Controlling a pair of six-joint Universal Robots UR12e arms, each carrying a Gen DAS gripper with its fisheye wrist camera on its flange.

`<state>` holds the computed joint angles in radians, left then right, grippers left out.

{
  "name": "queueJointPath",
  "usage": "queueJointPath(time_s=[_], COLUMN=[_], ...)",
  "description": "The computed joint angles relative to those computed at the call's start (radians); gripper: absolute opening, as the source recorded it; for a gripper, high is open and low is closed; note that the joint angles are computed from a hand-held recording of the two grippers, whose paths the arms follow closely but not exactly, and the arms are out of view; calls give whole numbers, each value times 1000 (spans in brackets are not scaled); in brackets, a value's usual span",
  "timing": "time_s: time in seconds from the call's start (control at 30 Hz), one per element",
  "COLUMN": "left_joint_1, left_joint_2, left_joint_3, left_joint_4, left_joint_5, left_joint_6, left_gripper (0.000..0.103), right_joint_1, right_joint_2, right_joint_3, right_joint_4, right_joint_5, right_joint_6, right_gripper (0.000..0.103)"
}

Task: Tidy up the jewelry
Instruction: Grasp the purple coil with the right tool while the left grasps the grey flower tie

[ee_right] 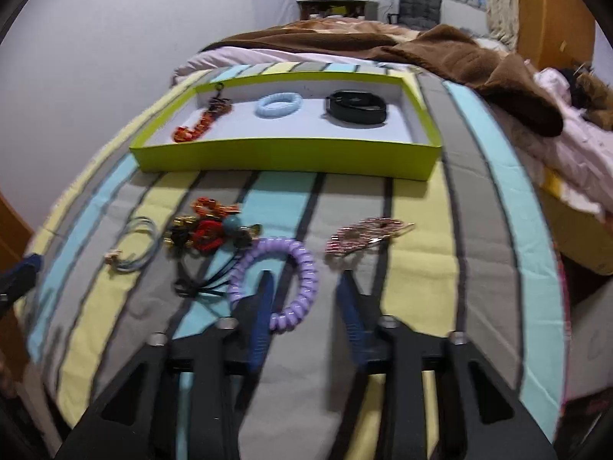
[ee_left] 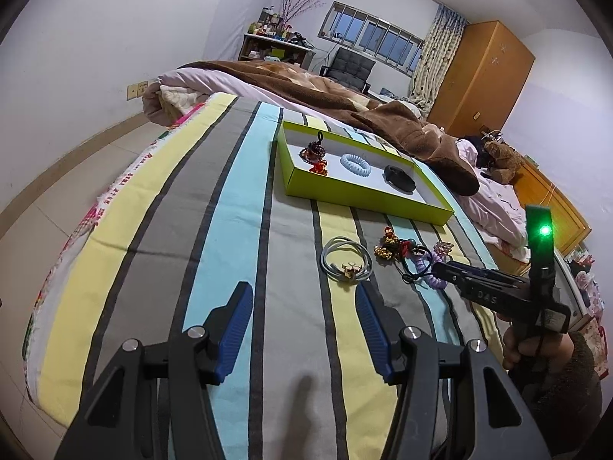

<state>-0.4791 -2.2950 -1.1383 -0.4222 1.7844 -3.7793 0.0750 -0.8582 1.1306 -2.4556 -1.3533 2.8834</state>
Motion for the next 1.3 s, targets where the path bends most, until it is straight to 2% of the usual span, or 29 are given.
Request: queueJointPath(time_s=[0.07, 0.1, 0.13, 0.3, 0.47, 0.67, 0.83, 0.93, 1.07, 1.3], left_joint_1=[-1, -1, -2, -8, -9, -10, -18, -25, -24, -32], left_joint_2=[0, 0, 1, -6, -29, -80, -125, -152, -181, -207], left_joint_3=[-2, -5, -5, 16, 66, 169, 257, 313, 367, 415], left_joint_4=[6, 12, 11, -24, -60, -175, -273, -329, -406, -454], left_joint_5=[0, -2, -4, -8, -21, -24, 1, 52, 56, 119], left_joint_6=[1, 4, 4, 31, 44, 25, 19, 27, 12, 25], left_gripper=[58, 58, 58, 58, 58, 58, 58, 58, 57, 55], right_joint_1=[1, 1, 2, -11, -32, -56, -68, -73, -77, -78], right_joint_2=[-2, -3, -5, -27, -51, -74, -77, -75, -70, -58], right_joint_3=[-2, -1, 3, 44, 81, 120, 130, 129, 123, 107], right_joint_4=[10, 13, 7, -28, -62, -108, -119, -114, -116, -112], right_joint_5=[-14, -20, -27, -15, 30, 84, 136, 158, 189, 219], right_joint_6=[-1, -5, -8, 15, 55, 100, 112, 111, 113, 113], right_gripper=[20, 12, 10, 10, 10, 10, 10, 10, 10, 10])
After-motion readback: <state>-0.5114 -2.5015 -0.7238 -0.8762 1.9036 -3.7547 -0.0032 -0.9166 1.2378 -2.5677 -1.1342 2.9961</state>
